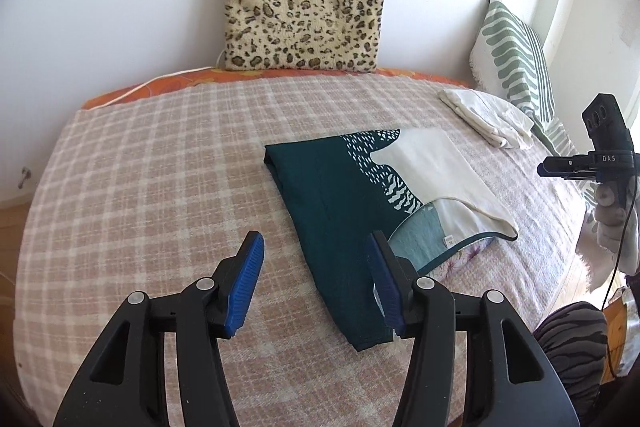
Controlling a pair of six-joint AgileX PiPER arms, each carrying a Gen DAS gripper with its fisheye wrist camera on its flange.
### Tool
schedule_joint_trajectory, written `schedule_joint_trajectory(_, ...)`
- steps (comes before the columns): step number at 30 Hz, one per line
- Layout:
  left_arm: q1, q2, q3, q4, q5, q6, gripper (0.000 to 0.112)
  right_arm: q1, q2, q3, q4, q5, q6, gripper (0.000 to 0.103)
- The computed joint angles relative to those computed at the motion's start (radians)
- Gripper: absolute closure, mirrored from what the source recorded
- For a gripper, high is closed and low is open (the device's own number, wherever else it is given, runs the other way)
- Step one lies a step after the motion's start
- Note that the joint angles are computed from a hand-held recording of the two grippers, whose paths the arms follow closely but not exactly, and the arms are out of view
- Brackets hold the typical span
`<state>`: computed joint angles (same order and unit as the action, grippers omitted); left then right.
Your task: Fold small clothes
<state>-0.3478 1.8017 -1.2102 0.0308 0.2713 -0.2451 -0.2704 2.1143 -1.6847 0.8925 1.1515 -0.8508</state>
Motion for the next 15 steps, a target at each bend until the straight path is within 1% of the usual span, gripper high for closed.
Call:
schedule_joint_trajectory(4,-0.001,-0.003,-0.065,0.118,0.050,-0.074,0.059,0.015,-0.067,0.039,0.025,-0.016,0.004,0.065)
schedule_joint_trajectory(6,0.006,0.008,-0.105,0.113,0.069,-0.056,0.059,0.028,-0.097,0.067,0.028,-0.040,0.002,0.063)
schedule_joint_trajectory(7,0.007,0.013,-0.123,0.133,0.077,-0.069,0.059,0.035,-0.114,0.084,0.025,-0.055,0.000,0.062)
schedule_joint_trajectory(9,0.012,0.025,-0.157,0.145,0.087,-0.073,0.059,0.050,-0.137,0.118,0.018,-0.099,-0.002,0.062)
schedule_joint_trajectory(11,0.018,0.042,-0.195,0.125,0.097,-0.051,0.059,0.057,-0.138,0.132,0.020,-0.112,0.005,0.062)
schedule_joint_trajectory(13,0.017,0.065,-0.240,0.152,0.116,-0.069,0.058,0.058,-0.126,0.136,0.026,-0.120,0.015,0.061)
schedule_joint_trajectory(14,0.017,0.076,-0.258,0.170,0.122,-0.083,0.058,0.061,-0.124,0.141,0.021,-0.133,0.020,0.061)
schedule_joint_trajectory(15,0.020,0.087,-0.274,0.159,0.123,-0.075,0.058,0.065,-0.125,0.148,0.011,-0.151,0.025,0.061)
